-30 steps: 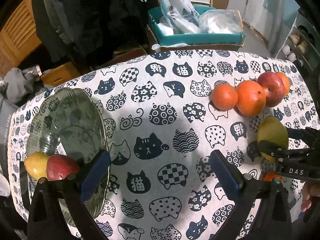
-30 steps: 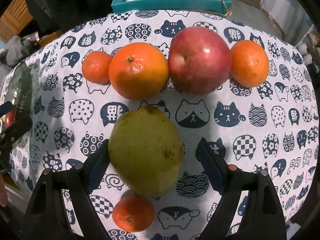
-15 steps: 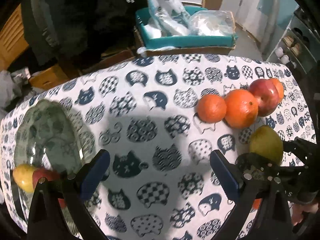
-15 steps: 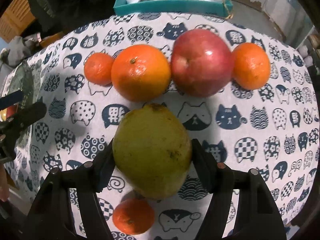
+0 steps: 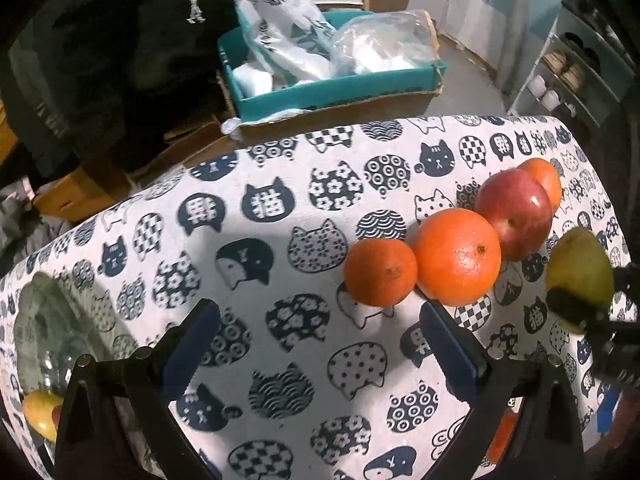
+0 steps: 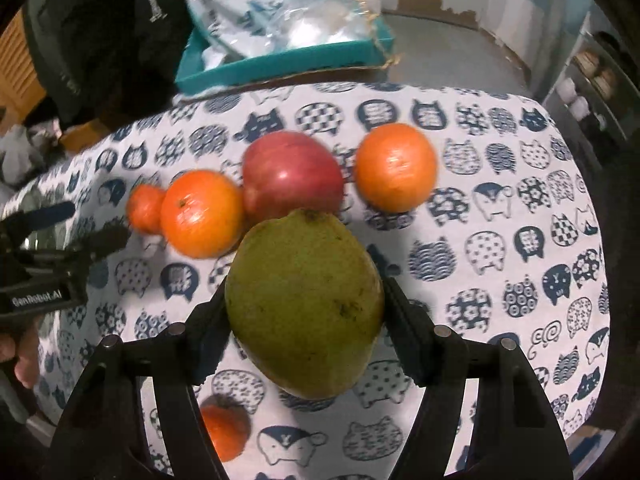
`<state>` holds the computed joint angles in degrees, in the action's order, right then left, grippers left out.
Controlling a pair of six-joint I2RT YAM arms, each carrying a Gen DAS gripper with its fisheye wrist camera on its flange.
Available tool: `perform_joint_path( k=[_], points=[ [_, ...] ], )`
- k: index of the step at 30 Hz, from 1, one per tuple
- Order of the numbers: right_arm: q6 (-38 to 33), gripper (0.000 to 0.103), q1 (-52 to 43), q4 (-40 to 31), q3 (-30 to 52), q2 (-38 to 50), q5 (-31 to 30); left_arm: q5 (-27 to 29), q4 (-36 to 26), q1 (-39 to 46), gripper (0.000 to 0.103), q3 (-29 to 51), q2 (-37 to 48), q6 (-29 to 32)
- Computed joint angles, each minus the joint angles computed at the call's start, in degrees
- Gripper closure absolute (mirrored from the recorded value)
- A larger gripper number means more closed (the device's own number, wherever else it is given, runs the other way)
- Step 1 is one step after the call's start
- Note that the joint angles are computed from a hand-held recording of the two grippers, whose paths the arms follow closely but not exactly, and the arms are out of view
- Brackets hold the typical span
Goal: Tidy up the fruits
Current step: 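Close the right tool on the green pear and lift it, then close the left tool on a small orange and lift it while the right tool holds the pear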
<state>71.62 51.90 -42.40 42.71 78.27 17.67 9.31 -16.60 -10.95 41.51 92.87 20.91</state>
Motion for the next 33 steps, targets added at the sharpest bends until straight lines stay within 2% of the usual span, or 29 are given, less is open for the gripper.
perform_joint_path(
  k=[5, 14, 20, 23, 24, 25, 30, 33],
  points=[
    [1.4, 0.033, -1.1, -0.1, -2.9, -4.0, -0.3, -1.6, 2.6, -1.8, 0.002, 0.0, 2.8, 2.4],
    [0.9, 0.033, -2.0, 0.8, -3.4, -4.3, -0.5, -1.2, 5.6, -4.1, 0.002, 0.7, 6.8, 4.7],
    [0.7, 0.033, -2.7, 1.0, -3.5, -4.4, -0.5, 2.4, 5.6, -2.4, 0.004, 1.2, 7.5, 6.4],
    [0.7, 0.033, -2.8, 0.9, -3.6, -4.8, -0.5, 6.1, 4.0, -0.9, 0.017, 2.4, 8.7, 8.1],
    [0.8, 0.033, -2.8, 0.8, -3.6, -4.8, -0.5, 7.7, 3.0, -0.2, 0.025, 3.0, 9.1, 8.5],
    [0.8, 0.033, -2.8, 0.8, -3.6, -4.9, -0.5, 8.9, 2.2, 0.3, 0.037, 3.4, 9.4, 8.7],
    [0.8, 0.033, -2.8, 0.6, -3.4, -4.9, -0.5, 10.7, -0.9, -0.1, 0.061, 4.3, 10.2, 9.3],
    [0.8, 0.033, -2.5, 0.2, -3.1, -4.8, -0.3, 9.1, 0.1, -1.3, 0.061, 2.5, 8.4, 8.9]
  ],
)
